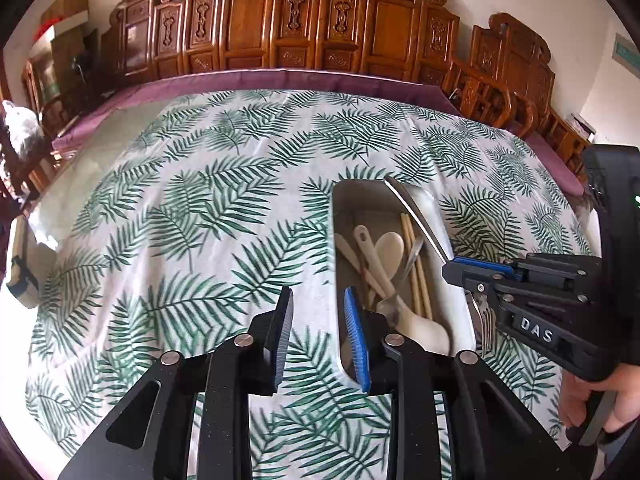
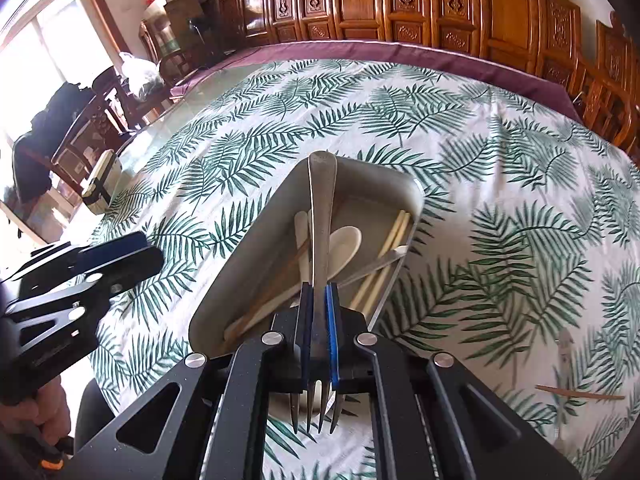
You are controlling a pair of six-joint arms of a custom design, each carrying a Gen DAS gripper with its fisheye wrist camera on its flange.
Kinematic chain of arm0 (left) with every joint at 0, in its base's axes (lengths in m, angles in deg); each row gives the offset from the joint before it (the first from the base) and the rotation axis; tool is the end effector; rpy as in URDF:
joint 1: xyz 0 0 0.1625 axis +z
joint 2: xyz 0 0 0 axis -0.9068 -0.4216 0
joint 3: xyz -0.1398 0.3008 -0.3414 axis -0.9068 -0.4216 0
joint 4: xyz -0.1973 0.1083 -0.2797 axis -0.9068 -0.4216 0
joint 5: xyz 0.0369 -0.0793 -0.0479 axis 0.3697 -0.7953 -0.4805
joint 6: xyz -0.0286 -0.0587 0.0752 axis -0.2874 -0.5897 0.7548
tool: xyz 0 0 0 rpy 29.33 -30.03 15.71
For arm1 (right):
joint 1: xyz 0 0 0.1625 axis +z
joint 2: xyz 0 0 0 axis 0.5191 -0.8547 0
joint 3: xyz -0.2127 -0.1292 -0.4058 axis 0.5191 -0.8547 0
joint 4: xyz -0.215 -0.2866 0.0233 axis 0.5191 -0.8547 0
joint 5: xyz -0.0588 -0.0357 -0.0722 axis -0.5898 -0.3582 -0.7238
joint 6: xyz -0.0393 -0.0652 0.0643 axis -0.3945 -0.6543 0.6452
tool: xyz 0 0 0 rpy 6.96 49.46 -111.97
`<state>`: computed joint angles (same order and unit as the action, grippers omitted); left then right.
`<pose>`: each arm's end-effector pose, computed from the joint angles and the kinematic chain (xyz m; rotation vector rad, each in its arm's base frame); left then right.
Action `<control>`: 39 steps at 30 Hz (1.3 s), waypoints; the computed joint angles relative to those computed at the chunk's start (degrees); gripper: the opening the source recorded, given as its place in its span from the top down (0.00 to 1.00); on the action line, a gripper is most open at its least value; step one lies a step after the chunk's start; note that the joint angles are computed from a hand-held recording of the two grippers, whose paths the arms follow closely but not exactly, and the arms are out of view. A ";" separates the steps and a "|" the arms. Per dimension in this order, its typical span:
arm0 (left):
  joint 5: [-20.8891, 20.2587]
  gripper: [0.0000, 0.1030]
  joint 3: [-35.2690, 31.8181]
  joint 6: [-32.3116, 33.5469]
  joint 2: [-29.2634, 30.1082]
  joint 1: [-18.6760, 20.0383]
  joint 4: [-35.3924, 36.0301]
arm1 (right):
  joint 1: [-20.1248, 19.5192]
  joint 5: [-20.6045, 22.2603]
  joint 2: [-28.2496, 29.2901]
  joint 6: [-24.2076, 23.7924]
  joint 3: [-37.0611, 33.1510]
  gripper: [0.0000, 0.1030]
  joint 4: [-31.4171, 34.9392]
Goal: Organize utensils
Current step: 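Lower the metal spoon into the tray with the left gripper while the right lowers the fork in, then reach the right gripper to the wooden chopstick on the cloth and grasp it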
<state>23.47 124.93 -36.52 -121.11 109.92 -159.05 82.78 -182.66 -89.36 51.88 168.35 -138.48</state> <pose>-0.1234 -0.4243 0.2803 0.2707 2.2990 -0.7812 0.3354 -0.5214 0.0184 0.8189 -2.6084 0.3652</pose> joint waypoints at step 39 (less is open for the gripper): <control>-3.82 0.45 2.42 4.08 8.27 -7.83 -8.55 | -10.97 -9.12 -17.04 -5.62 24.98 0.95 -20.55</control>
